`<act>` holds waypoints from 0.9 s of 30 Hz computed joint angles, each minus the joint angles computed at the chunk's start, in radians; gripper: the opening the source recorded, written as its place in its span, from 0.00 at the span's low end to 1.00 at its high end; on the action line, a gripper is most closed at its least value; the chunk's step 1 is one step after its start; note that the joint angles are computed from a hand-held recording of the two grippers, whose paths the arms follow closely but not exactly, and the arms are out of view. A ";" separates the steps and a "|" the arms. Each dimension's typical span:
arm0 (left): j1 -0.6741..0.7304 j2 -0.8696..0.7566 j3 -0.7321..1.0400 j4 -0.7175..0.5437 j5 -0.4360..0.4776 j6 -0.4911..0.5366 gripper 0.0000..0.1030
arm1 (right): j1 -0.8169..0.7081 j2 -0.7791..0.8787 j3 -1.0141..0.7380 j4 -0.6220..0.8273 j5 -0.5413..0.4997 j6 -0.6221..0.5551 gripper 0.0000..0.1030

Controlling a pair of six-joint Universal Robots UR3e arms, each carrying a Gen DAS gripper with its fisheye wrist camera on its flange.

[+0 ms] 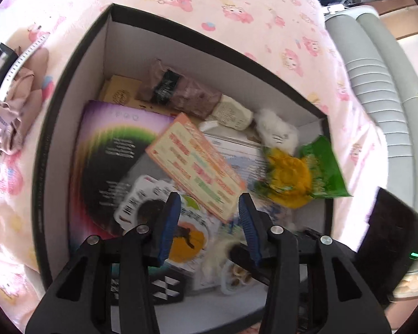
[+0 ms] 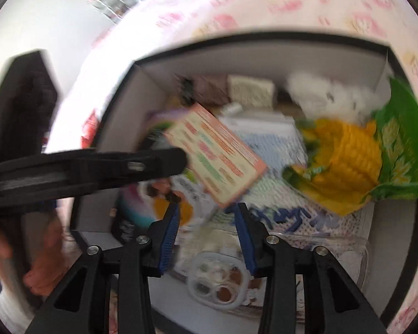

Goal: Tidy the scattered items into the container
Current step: 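Open the left tool to release the stickers into the box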

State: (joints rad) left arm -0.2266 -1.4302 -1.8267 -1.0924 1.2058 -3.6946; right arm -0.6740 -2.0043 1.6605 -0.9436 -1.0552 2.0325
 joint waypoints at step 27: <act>-0.071 -0.330 0.389 -0.179 -0.007 0.136 0.48 | -0.219 -0.152 0.096 -0.036 0.011 -0.053 0.36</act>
